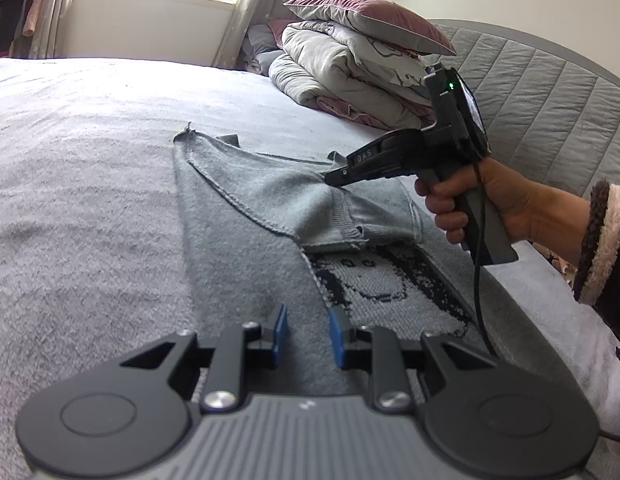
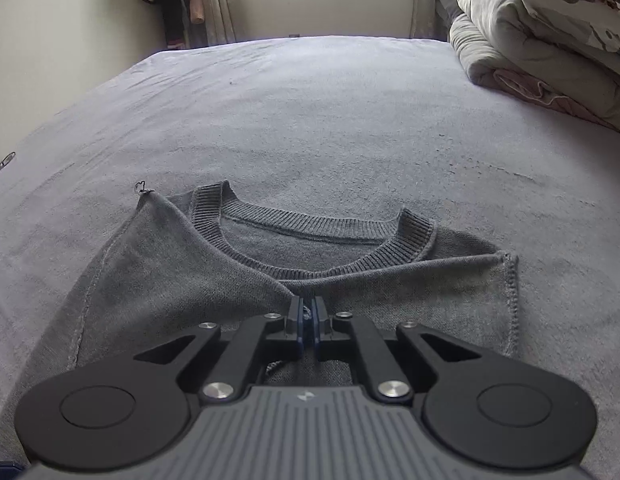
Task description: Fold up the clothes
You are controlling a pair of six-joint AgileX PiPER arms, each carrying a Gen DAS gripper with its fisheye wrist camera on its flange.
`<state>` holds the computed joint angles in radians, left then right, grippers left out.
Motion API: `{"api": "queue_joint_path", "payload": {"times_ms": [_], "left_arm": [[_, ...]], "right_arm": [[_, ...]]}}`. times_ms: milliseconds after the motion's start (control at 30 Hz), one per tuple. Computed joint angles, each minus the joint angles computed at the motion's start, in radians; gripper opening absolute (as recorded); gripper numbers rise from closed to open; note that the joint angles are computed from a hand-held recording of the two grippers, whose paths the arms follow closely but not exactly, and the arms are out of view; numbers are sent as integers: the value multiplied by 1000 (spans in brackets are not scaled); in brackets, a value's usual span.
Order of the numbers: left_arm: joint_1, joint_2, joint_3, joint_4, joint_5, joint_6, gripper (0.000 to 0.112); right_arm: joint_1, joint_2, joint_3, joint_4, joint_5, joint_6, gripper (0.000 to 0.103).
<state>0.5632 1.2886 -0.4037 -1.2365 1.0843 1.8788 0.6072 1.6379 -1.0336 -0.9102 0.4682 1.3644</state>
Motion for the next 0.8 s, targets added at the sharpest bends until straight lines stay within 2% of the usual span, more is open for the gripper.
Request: {"api": "queue_joint_path", "payload": {"times_ms": [33,100,167,400,533,667,800], "left_arm": [[0,-1,0,0,0,2,24],[3,-3,1,-2,4,1,24],[5,-2,-1,-2,7,-3,24],[6,-24,3,9,17,-26,24],[17,-61,20,26,40,-22,24],[12,-95,62,40,30,5,25],[30,-151,106,46,41,54,28]], "right_arm": [[3,-6,4,-3,2,18,8],[3,-28,11,28,-2,22,22],[14,-63,28,42,5,28,27],[107,-225,167,72,-12,102,27],[196,-266,220,49,-6,181,26],[281,-241,230,45,24,231,26],[375,-250,241,-12,118,356,26]]}}
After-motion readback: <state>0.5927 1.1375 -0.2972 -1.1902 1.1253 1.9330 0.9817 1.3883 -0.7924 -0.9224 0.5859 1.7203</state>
